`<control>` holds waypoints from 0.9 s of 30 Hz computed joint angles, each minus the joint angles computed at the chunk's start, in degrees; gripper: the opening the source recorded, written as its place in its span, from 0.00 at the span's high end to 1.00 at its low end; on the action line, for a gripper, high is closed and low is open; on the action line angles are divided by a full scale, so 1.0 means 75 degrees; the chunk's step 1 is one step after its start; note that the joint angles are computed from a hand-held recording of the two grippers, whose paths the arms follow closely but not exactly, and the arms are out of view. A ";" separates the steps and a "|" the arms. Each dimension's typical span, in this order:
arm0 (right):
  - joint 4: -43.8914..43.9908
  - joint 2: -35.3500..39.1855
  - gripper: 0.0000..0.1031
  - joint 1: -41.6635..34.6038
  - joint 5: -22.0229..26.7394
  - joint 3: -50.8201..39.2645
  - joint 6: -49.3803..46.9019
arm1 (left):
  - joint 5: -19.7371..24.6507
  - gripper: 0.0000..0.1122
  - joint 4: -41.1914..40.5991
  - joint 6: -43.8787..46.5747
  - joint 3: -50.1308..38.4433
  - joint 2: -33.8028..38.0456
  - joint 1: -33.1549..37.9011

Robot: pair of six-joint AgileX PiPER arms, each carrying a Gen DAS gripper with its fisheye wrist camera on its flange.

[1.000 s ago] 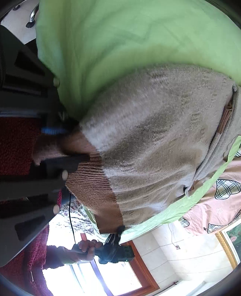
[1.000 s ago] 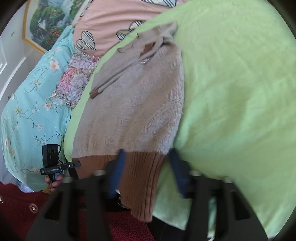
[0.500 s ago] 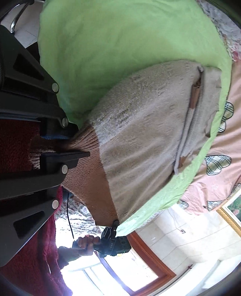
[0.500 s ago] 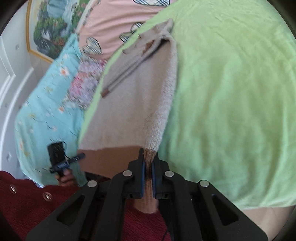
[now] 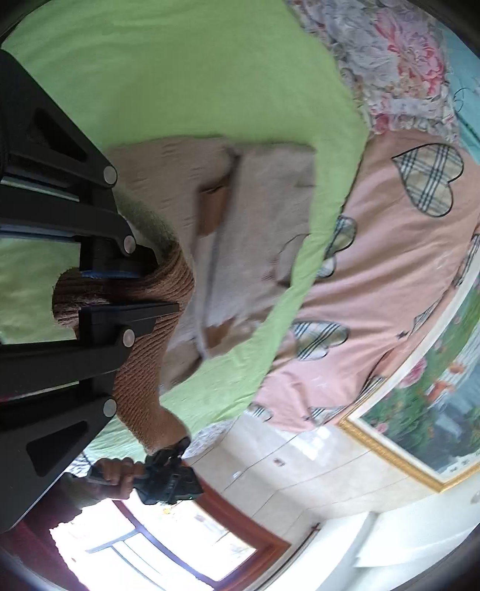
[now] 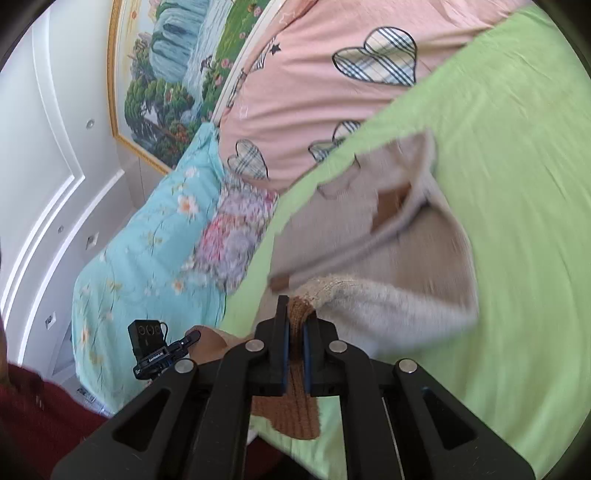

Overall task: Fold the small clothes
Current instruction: 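Grasp the brown hem with the left gripper while the right gripper grasps the hem, then lift the hem with both grippers and fold it toward the collar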

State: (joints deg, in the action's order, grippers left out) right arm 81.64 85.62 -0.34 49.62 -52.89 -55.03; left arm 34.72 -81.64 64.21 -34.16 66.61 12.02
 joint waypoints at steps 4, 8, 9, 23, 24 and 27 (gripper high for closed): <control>-0.0080 0.1446 0.94 0.0237 -0.0521 -0.1755 0.0712 | -0.0345 0.93 0.0126 -0.0174 -0.1755 0.1669 -0.0106; -0.1230 0.2798 0.94 0.0441 -0.1043 -0.3868 0.2221 | -0.0605 0.93 0.1446 -0.1413 -0.3808 0.3404 -0.0321; -0.1571 0.3147 0.94 0.0448 -0.1037 -0.4410 0.2599 | -0.0590 0.93 0.1773 -0.1744 -0.4369 0.3881 -0.0321; -0.5872 0.7521 0.93 0.0730 0.0193 -1.0917 0.7296 | 0.0315 0.91 0.4767 -0.5265 -0.9429 0.8358 -0.0189; -0.6072 0.7583 0.92 0.0779 0.0215 -1.1022 0.7399 | 0.0364 0.89 0.4806 -0.5292 -0.9525 0.8469 -0.0182; -0.6563 0.7570 0.91 0.0894 0.0200 -1.0997 0.7725 | 0.0560 0.83 0.4503 -0.4983 -0.9335 0.8431 -0.0112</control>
